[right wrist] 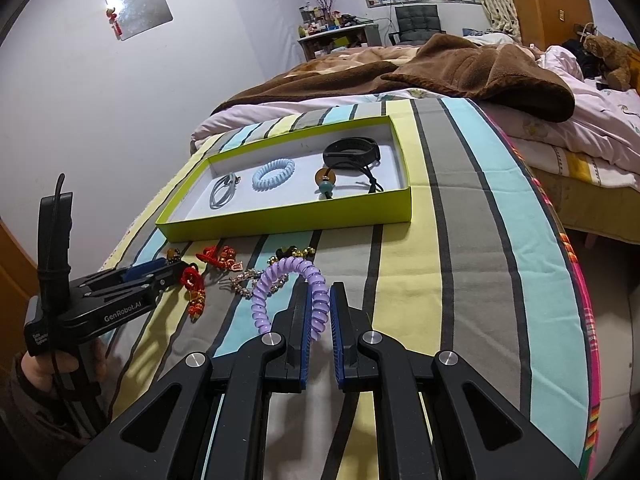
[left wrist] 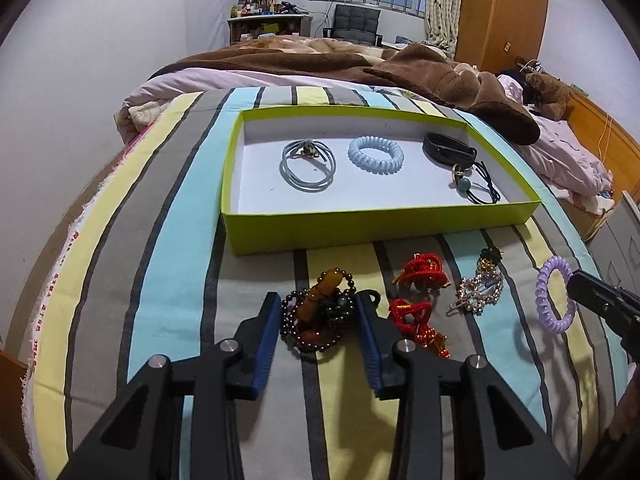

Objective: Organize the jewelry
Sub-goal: 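Lift the purple coil bracelet with the right gripper while the left approaches the dark beaded bracelet, then grasp the dark beaded bracelet with the left gripper while the right carries the purple coil over the box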

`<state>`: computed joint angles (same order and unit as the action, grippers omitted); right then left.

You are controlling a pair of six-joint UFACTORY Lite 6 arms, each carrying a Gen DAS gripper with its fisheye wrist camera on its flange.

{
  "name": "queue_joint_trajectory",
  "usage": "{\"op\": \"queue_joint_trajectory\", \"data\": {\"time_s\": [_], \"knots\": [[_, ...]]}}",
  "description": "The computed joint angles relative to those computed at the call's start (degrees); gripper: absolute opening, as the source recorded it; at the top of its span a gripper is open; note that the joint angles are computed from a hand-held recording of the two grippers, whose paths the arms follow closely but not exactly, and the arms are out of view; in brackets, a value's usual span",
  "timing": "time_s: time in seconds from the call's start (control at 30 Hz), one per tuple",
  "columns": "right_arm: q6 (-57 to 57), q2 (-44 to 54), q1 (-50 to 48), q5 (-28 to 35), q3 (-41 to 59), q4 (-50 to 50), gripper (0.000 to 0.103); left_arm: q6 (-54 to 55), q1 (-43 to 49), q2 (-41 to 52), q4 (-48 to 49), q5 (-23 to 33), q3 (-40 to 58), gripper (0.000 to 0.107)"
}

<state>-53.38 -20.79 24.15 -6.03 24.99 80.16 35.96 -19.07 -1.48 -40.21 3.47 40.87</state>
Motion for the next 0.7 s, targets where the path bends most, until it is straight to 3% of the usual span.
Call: {"op": "queue_joint_trajectory", "data": {"time_s": [0.13, 0.4, 0.7], "knots": [[0.0, -0.06, -0.15, 0.08, -0.03, 0.07, 0.009, 5.85, 0.17, -0.45, -5.54, 0.08, -0.4, 0.029], [-2.98, -0.56, -0.31, 0.07, 0.01, 3.0, 0.009, 24.39, 1.24, -2.7, -24.0, 1.23, -1.82, 0.028], [-13.09, -1.91, -0.39, -0.17, 0.69, 12.7, 0.009, 20.31, 2.88, -5.59, -19.86, 3.38, -1.76, 0.028]]}}
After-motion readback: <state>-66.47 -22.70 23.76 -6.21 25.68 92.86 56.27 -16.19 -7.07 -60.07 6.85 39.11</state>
